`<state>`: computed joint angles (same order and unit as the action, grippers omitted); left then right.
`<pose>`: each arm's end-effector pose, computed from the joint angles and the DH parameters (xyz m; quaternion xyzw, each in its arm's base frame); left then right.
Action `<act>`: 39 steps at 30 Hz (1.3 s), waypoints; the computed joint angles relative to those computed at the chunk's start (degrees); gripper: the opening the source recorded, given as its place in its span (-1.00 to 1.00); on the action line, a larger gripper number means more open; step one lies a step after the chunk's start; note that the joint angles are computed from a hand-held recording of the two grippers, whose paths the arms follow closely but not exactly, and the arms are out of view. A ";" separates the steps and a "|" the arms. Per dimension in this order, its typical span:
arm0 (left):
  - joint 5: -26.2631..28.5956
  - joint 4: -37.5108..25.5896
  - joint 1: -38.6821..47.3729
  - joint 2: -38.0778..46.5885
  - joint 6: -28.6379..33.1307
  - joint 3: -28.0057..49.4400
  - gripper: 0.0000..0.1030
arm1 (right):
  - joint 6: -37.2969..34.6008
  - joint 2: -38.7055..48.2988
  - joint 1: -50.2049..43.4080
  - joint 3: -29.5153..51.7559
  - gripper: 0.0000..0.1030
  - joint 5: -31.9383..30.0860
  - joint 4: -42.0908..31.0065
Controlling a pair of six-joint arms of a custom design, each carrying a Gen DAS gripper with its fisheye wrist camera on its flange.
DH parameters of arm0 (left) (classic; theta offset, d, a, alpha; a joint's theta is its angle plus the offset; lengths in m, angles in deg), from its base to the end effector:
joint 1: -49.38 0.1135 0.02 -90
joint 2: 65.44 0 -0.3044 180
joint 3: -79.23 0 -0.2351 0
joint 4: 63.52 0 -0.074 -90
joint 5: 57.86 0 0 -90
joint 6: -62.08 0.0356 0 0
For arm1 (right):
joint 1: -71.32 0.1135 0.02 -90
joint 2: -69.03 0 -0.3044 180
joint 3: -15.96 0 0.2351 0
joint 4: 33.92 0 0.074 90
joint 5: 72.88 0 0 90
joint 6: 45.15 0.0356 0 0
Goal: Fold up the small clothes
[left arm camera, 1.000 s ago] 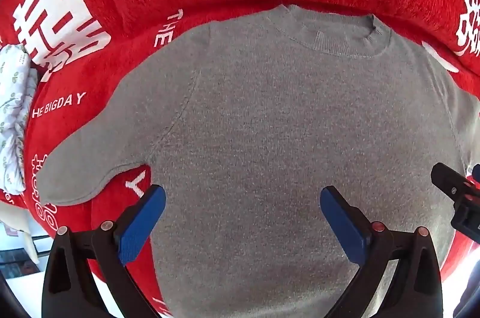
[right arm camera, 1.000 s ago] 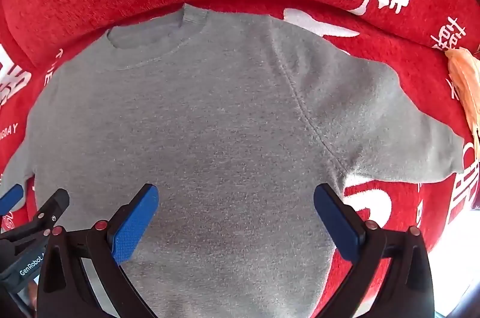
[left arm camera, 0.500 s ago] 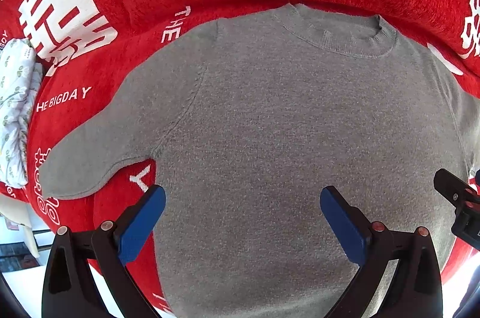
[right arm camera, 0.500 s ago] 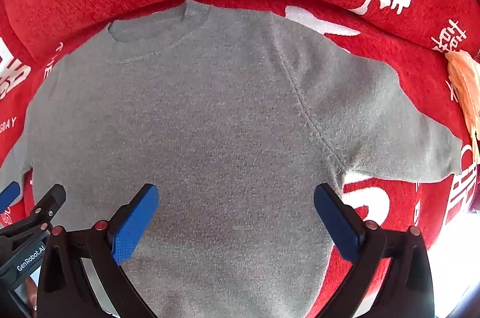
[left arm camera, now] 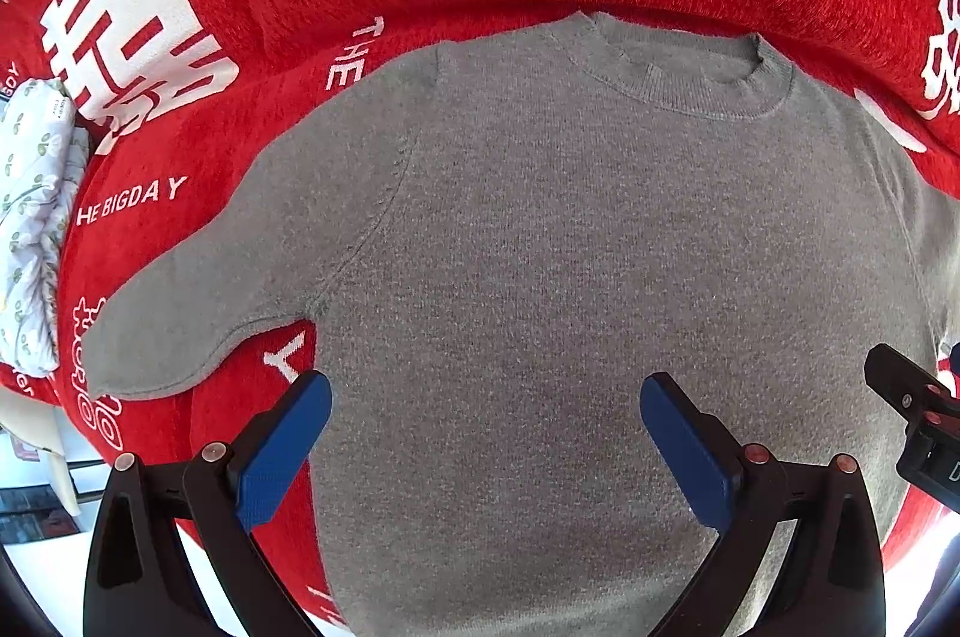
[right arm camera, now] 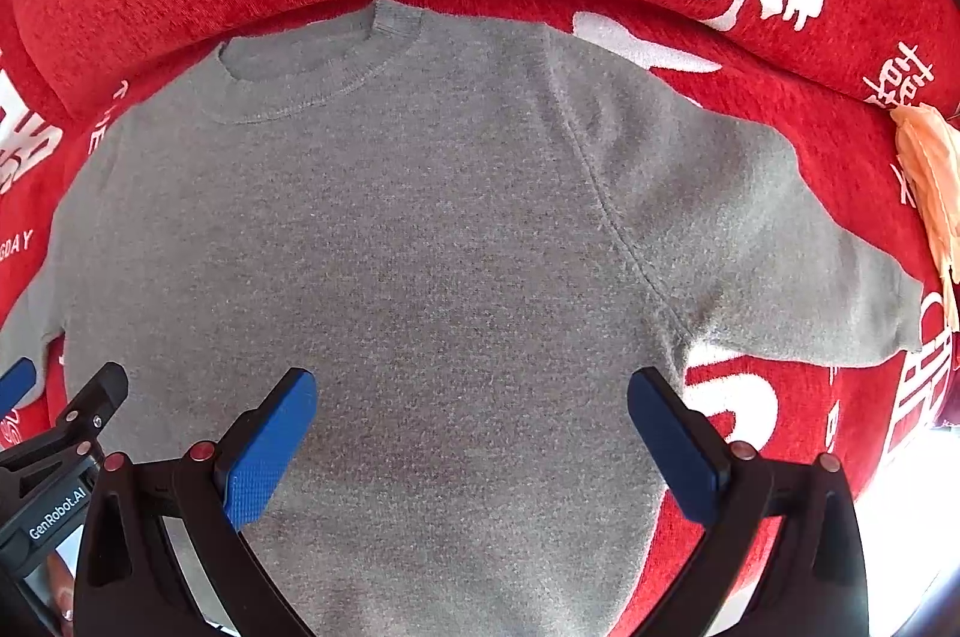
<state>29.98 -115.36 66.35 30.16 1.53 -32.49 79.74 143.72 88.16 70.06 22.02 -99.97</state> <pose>0.2666 0.0828 0.2009 0.1064 0.9896 0.0545 0.0794 0.1599 0.0452 0.2151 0.1579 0.9861 -0.0257 0.0450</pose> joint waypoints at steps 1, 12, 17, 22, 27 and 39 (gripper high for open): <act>-0.81 0.14 -4.46 -0.40 -4.63 -0.68 1.00 | 0.03 -0.07 0.03 0.01 1.00 0.02 -0.07; -5.16 2.53 -19.72 -3.92 -20.47 -7.85 1.00 | 0.50 -0.67 0.51 0.18 1.00 0.41 -0.90; -5.68 5.26 -23.59 -3.52 -24.26 -10.58 1.00 | 0.69 -1.03 0.87 0.31 1.00 0.47 -1.29; -5.68 5.29 -23.45 -3.42 -24.10 -10.50 1.00 | 1.15 -1.07 1.40 0.34 1.00 0.50 -1.36; -5.75 5.53 -23.52 -3.30 -24.10 -10.62 1.00 | 1.78 -1.04 2.02 0.39 1.00 0.84 -1.48; -5.54 4.54 -24.49 -4.02 -25.76 -10.36 1.00 | 1.58 -1.37 1.78 0.21 1.00 0.83 -1.59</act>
